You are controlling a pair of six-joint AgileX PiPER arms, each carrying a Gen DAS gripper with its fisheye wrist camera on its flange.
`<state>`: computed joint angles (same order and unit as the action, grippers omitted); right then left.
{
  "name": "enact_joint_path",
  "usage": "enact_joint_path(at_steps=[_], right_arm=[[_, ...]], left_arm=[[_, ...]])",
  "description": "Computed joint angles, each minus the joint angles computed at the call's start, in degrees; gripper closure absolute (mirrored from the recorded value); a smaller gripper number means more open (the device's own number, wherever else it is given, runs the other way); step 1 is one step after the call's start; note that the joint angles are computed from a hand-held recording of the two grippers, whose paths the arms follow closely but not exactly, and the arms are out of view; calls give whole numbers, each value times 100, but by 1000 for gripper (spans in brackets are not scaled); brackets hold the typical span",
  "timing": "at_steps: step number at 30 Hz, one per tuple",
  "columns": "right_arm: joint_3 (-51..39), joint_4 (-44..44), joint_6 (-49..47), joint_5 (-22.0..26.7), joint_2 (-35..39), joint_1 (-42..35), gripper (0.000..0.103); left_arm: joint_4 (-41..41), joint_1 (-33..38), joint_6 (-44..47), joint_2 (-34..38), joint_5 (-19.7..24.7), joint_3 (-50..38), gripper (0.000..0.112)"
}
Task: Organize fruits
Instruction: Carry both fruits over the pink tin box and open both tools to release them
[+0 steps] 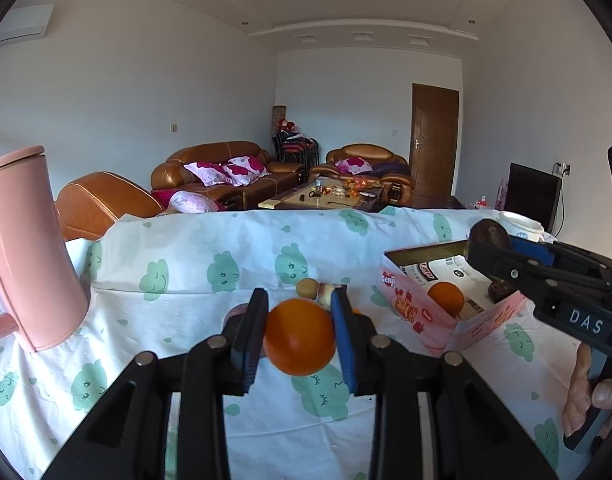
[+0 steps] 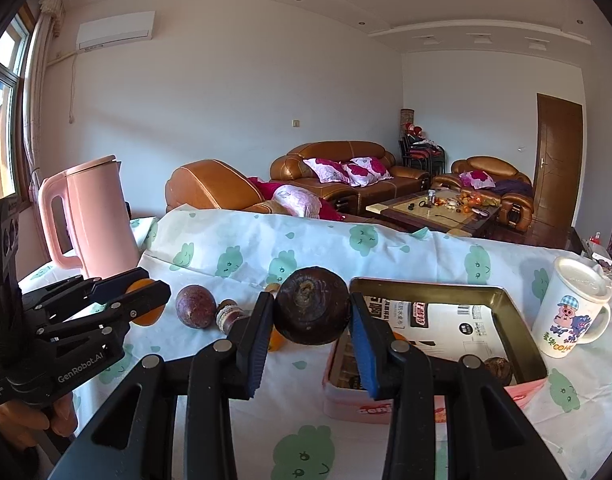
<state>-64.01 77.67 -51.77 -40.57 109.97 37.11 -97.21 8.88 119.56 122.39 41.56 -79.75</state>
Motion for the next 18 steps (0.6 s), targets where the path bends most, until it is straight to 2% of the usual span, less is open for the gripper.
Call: enact_joint_path(at_steps=[7, 12, 14, 18], right_arm=[[1071, -558, 1062, -150, -763, -667, 64], [1717, -1082, 1810, 130, -1232, -1451, 64], [1830, -1180, 1912, 221, -1312, -1736, 64], [1870, -1340, 1962, 523, -1303, -2228, 64]], left_arm=[[-170, -458, 21, -225, -95, 134, 78], [-144, -1106, -126, -262, -459, -12, 78], [-6, -1436, -355, -213, -757, -171, 78], [872, -2023, -1542, 68, -1248, -711, 78]])
